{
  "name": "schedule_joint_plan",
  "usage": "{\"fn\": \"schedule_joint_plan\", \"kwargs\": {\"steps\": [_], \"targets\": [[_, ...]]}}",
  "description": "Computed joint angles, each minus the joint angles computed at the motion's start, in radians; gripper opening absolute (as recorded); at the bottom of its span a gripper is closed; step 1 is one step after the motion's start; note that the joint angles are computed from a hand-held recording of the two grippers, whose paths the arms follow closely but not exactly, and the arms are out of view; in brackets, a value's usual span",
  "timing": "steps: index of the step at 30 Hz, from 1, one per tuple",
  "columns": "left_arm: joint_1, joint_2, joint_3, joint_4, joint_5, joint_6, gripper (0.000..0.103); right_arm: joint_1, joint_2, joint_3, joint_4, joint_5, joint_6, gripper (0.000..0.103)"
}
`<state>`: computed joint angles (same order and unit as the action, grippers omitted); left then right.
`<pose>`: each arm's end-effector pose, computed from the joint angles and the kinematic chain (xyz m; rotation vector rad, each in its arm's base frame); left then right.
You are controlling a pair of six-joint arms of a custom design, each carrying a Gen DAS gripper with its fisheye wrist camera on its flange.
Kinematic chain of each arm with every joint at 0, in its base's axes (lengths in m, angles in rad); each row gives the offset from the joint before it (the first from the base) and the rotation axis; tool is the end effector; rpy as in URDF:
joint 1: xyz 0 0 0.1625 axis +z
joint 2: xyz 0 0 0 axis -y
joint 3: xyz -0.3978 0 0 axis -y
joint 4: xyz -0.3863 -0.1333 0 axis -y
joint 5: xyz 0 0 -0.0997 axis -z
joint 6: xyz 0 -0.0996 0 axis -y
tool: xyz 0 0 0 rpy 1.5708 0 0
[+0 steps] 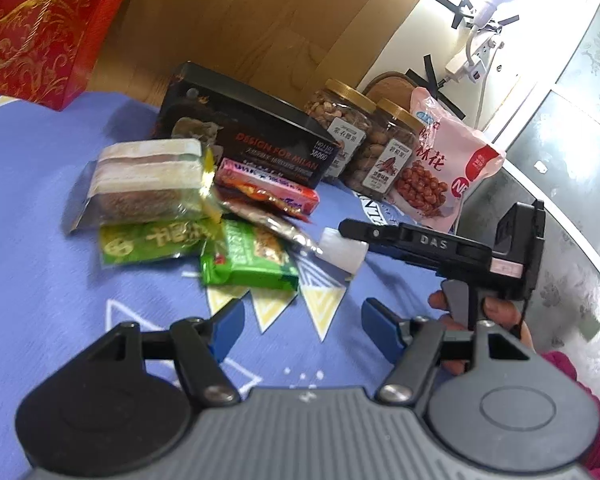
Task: Organize snacks
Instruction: 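Grasp the yellow-lidded jelly cup with the right tool, then pass the jelly cup from the right tool while the left tool grasps it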
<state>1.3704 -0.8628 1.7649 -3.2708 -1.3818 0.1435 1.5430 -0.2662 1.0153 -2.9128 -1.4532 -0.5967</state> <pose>0.0220 -0.6553 0.1647 0.3623 2.7287 -1.1664 0.1226 -0.8083 -0.0222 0.8735 -2.7997 0.9054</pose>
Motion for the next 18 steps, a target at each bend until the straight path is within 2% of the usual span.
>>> {"fn": "schedule_joint_plan", "kwargs": {"steps": [1, 2, 4, 7, 10, 14, 18], "targets": [[0.002, -0.002, 0.003, 0.001, -0.003, -0.003, 0.066, -0.003, -0.016, 0.025, 0.016, 0.018, -0.002, 0.047], [0.005, -0.004, 0.005, 0.003, -0.008, -0.007, 0.066, -0.003, -0.032, 0.059, 0.006, 0.021, -0.005, 0.046], [0.012, -0.004, 0.003, 0.017, -0.028, -0.017, 0.066, -0.004, -0.067, 0.139, -0.034, 0.024, -0.02, 0.046], [0.024, 0.002, -0.009, 0.05, -0.065, -0.034, 0.066, -0.013, -0.124, 0.249, -0.016, 0.074, -0.054, 0.047], [0.035, 0.006, -0.024, 0.084, -0.105, -0.057, 0.066, -0.004, -0.151, 0.356, -0.085, 0.062, -0.157, 0.052], [0.038, 0.002, -0.023, 0.099, -0.127, -0.061, 0.066, 0.017, -0.16, 0.462, -0.215, 0.018, -0.361, 0.071], [0.034, 0.01, -0.035, 0.122, -0.139, -0.06, 0.066, 0.03, -0.145, 0.485, -0.284, -0.019, -0.461, 0.071]]}}
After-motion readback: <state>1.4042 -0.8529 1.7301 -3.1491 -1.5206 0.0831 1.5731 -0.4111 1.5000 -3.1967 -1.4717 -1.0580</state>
